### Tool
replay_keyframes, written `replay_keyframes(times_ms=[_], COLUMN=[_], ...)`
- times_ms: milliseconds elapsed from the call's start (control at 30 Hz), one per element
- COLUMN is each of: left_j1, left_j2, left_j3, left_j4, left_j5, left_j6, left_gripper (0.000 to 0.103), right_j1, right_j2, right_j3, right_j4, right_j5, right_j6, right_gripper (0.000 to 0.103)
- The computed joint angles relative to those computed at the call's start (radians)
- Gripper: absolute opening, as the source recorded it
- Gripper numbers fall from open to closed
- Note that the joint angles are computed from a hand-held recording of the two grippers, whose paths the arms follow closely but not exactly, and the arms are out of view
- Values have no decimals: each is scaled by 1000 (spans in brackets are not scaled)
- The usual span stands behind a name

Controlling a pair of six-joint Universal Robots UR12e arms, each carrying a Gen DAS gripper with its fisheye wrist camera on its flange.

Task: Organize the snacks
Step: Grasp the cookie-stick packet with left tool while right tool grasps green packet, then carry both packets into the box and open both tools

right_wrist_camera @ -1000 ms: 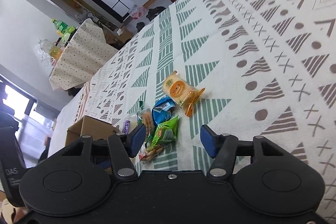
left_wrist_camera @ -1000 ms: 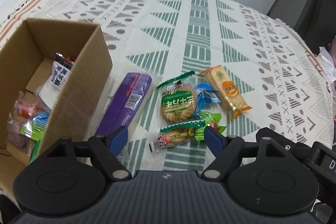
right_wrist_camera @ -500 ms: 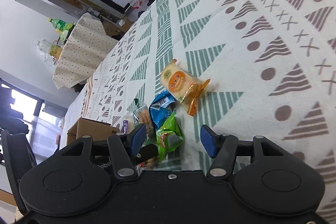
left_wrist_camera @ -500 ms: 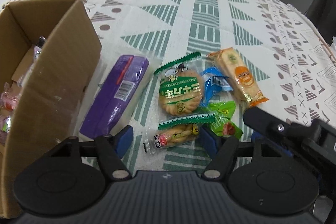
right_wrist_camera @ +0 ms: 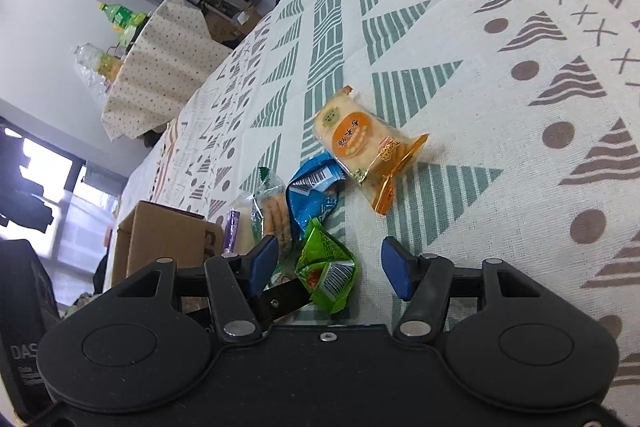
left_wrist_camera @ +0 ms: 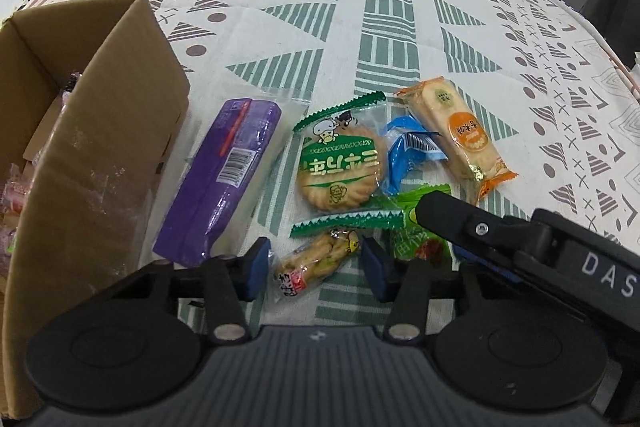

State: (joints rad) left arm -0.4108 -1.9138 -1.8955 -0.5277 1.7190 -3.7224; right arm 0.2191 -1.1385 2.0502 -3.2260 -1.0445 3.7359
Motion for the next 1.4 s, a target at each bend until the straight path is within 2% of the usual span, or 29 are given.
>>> replay_keyframes(times_ms=[133,300,533,600,667,767,1167,1400], left_j1=[9,12,25,26,28,33,50,61], left_j2=[16,41,70,76,81,90,132,156], left_j3=[-11,-29,-58,-63,-69,-79,-117,-136], left_j4=[-6,14,49,60,71,85,168,226], left_j5=[-17,3,7,6,1,-7,-38,-39], left_j6=[-20,-25,-52,-52,-52,-58,-73,-83], left_gripper=[43,43,43,43,43,43,43,43], right_j1=[-1,3,27,38,54,67,81,99], right_j2=[-5,-10,-28,-35,-42,-48,-105,-125], right_j3=[4,8,4,2,-3,-6,36,37], right_j4=[1,1,49,70,107,137,86,62], right_j5=[-5,-24,-80,-104,-141,-163,-234,-279], right_j6=[2,12,-42,-68,-106,-131,-75,-48], right_gripper=[55,53,53,48,28,18,7,6])
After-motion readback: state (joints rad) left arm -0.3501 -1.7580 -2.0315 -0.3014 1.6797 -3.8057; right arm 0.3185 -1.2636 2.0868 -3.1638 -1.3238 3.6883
